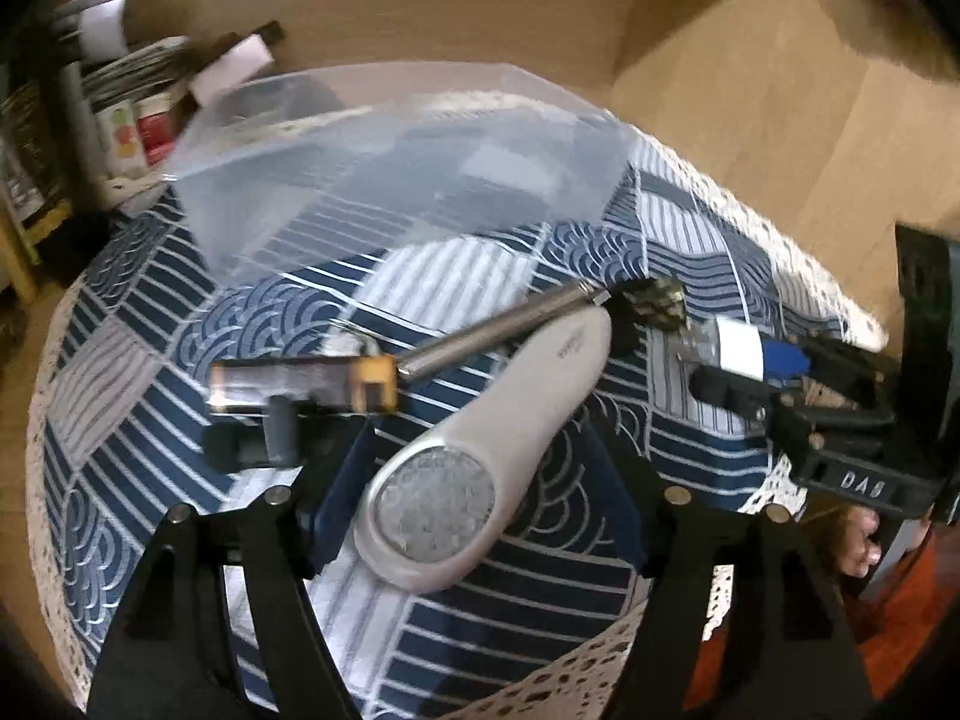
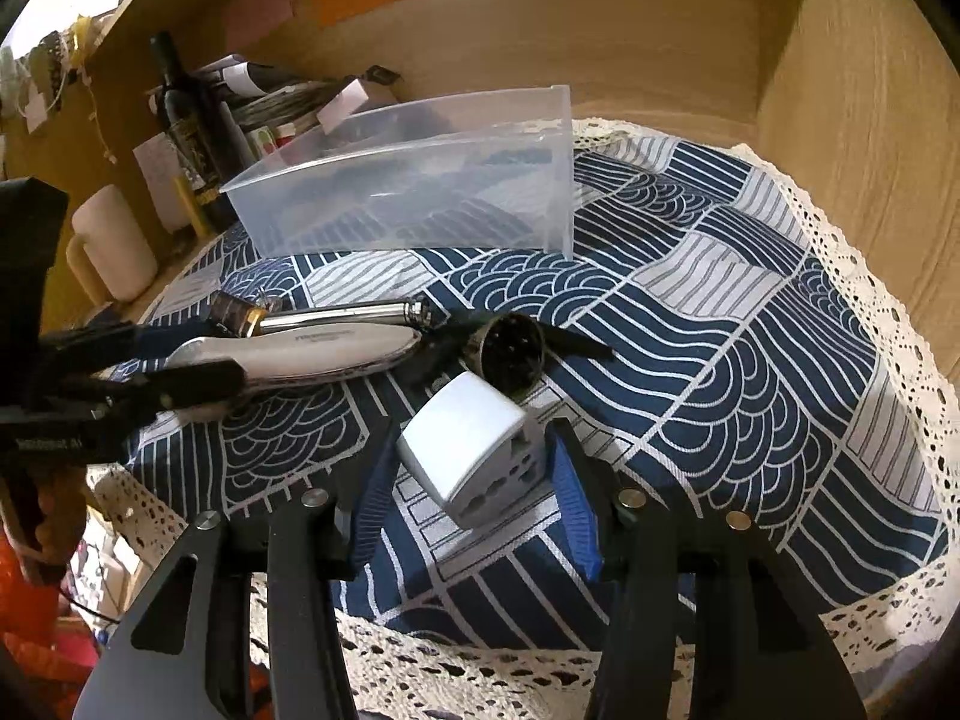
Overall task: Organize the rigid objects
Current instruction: 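Grasp the white magnifier with the left tool while the right tool grasps the white travel adapter, then carry the magnifier into the clear box and open the left tool while the right drops the adapter in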
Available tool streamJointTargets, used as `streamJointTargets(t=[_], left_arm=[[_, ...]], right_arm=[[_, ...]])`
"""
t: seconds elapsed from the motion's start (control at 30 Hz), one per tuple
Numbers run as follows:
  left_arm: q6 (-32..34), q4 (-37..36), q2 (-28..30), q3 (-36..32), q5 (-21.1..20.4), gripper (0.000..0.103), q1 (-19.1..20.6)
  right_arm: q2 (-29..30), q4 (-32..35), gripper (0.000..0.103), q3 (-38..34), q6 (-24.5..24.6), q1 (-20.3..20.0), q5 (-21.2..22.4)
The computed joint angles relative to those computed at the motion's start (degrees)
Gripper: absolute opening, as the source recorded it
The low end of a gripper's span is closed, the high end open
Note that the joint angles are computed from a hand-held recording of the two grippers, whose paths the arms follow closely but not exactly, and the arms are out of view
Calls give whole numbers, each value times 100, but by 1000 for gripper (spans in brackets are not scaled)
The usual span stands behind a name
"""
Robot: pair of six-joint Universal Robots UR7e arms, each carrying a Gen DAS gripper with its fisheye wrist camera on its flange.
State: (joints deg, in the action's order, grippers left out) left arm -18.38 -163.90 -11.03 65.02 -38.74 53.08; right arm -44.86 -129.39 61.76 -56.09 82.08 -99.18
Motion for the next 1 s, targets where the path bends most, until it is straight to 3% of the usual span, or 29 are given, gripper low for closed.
streamJointTargets(t=[0.07, 0.17, 0.23, 0.4, 0.57, 1.0], left_arm=[[6, 77, 35, -11, -104, 66, 6], [190, 104, 204, -121, 362, 51, -104], [275, -44, 206, -87, 336, 43, -121], [235, -198, 150, -33, 420, 42, -156], [625, -905, 6, 169, 379, 39, -257], [1465, -1611, 34, -324, 602, 39, -334]], right_arm=[[-11, -47, 47, 28, 25, -2, 6], [-20, -125, 46, 63, -21, -2, 21], [-40, -189, 46, 100, -67, -3, 47], [-105, -264, 45, 150, -102, 5, 209], [-173, -364, 45, 193, -214, 39, 425], [-84, -577, 45, -24, -374, 208, 887]])
